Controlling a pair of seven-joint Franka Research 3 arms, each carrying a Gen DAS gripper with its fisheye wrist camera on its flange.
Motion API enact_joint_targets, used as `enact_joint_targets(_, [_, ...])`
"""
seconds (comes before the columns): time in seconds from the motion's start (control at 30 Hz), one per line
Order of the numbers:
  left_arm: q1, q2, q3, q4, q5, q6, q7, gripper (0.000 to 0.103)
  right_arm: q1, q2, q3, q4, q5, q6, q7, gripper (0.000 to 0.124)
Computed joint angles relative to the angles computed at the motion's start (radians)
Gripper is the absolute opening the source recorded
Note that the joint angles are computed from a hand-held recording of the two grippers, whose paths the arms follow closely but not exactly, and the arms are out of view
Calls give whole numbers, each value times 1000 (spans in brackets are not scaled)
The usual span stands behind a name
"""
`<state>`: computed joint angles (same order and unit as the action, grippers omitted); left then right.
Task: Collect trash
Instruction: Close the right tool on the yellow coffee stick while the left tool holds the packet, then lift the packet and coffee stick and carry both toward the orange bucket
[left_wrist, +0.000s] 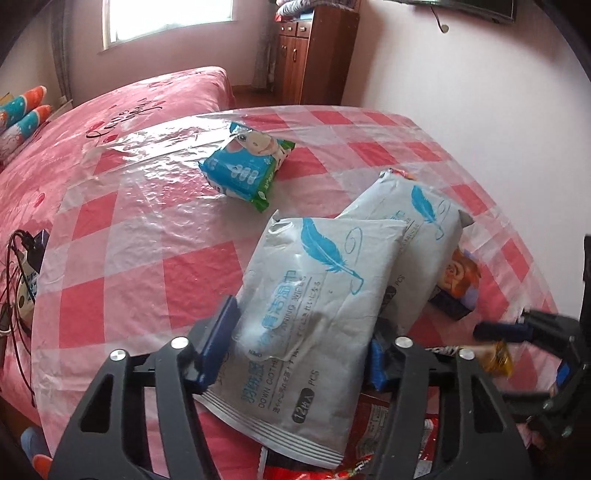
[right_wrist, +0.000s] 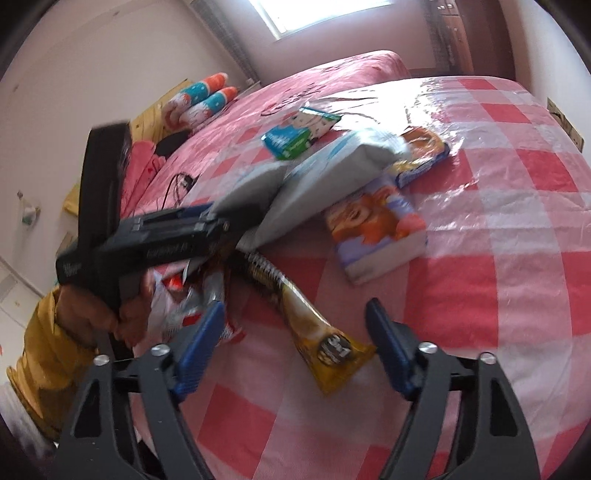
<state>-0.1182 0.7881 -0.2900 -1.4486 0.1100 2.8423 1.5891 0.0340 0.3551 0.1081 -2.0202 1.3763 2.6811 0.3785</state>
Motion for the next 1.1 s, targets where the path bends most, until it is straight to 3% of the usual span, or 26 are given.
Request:
enact_joint_targets(0.13, [12, -12, -12, -21, -9, 18, -4, 53, 15, -2, 2, -4, -14, 23, 1, 58])
enact_joint_targets(0.3, [56, -32, -59, -57, -42, 17, 27, 51, 63, 21, 23, 16, -37, 193, -36, 57])
enact_joint_targets(0.4, [68, -46, -68, -81, -56, 20, 43, 51, 80, 41, 33, 24, -105, 253, -3, 55])
enact_joint_targets(0.57, [77, -71, -68, -120, -73, 41, 47, 49, 96, 60, 52, 17, -248, 336, 77, 32])
enact_joint_targets(0.83, [132, -102, -117, -184, -119, 94, 47, 40, -2, 62, 190, -8, -260, 443, 30, 16])
enact_joint_targets(1.1, [218, -156, -192, -300, -166, 177, 41, 35, -117, 31, 326, -40, -66, 502, -147, 11])
